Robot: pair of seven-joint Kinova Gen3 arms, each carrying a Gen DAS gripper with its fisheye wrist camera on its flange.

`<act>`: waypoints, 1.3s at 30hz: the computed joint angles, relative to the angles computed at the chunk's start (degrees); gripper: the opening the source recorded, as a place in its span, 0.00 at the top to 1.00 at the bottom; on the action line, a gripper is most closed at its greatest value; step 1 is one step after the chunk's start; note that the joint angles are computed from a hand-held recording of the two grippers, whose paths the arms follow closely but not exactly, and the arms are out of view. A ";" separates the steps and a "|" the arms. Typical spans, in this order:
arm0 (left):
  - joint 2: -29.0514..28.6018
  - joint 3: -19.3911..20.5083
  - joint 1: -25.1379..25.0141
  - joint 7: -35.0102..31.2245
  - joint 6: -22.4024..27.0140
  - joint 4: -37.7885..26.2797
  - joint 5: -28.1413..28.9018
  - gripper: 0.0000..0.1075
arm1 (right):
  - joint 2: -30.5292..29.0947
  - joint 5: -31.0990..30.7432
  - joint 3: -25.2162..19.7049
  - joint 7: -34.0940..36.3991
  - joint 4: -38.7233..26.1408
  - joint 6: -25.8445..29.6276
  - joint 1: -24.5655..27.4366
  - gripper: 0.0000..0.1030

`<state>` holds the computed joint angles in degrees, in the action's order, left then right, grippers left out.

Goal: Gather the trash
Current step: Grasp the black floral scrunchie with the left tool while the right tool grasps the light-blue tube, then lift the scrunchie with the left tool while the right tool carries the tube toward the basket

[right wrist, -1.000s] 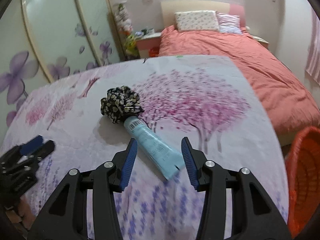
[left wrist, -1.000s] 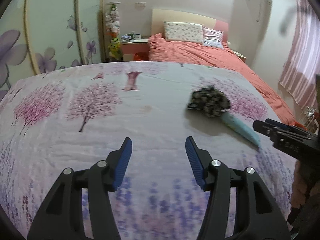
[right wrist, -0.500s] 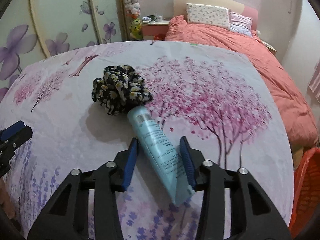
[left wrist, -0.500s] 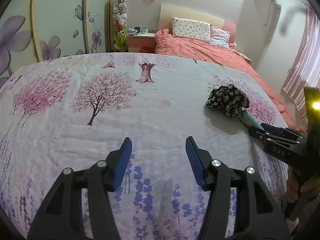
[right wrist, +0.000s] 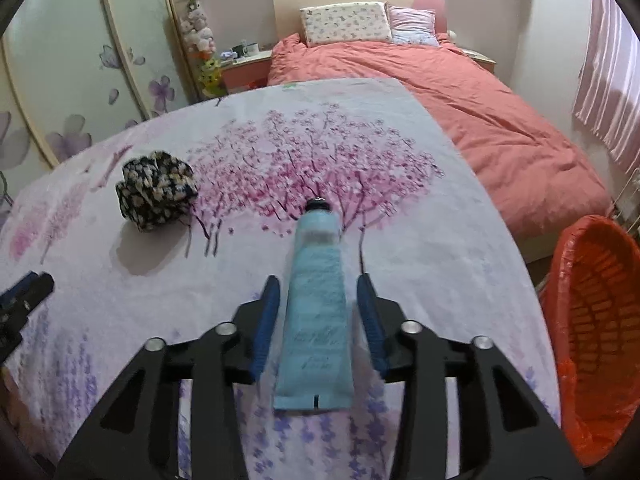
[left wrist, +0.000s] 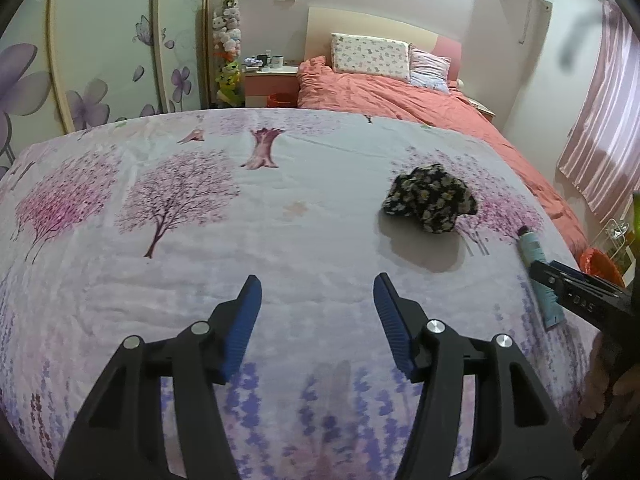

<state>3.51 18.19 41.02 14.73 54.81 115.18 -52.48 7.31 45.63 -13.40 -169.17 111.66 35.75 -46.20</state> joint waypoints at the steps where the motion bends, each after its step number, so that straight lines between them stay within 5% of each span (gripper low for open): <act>1: 0.28 0.01 0.01 -0.21 0.01 -0.42 -0.17 0.46 | 0.47 0.34 0.19 -0.11 -0.19 -0.67 0.28 0.58; 5: 1.25 -0.72 -0.12 -0.93 -1.01 -2.28 -1.26 0.44 | 2.45 0.58 1.34 -0.25 -1.56 -1.55 0.64 0.59; 7: 2.03 -1.25 -0.29 -1.40 -1.96 -3.58 -1.97 0.43 | 2.43 1.86 2.13 -1.46 -1.34 -1.26 -0.28 0.72; 16: 7.91 -4.61 1.17 -3.31 -4.04 -10.89 -5.29 0.25 | -2.36 1.72 1.83 -4.72 5.14 -7.39 3.06 0.73; 25: 17.86 -9.92 0.99 -16.84 -0.41 -22.89 3.84 0.24 | -2.54 2.04 0.38 -5.43 5.45 -7.78 4.50 0.72; 31: 17.12 -13.36 1.00 -17.95 -5.79 -20.63 8.10 0.39 | -2.49 2.16 0.30 -5.54 5.52 -7.87 4.58 0.72; 36: 16.70 -14.46 2.11 -18.98 -6.24 -19.89 7.69 0.78 | -2.20 2.48 0.12 -5.38 5.16 -6.47 4.19 0.72; 39: 14.50 -14.16 3.44 -17.81 -5.62 -16.96 6.66 0.81 | -2.21 2.38 0.29 -5.30 5.28 -6.98 4.34 0.72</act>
<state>18.01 4.04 44.47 -3.07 49.19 98.22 -45.82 5.09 48.02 -13.11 -174.47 116.94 28.77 -41.86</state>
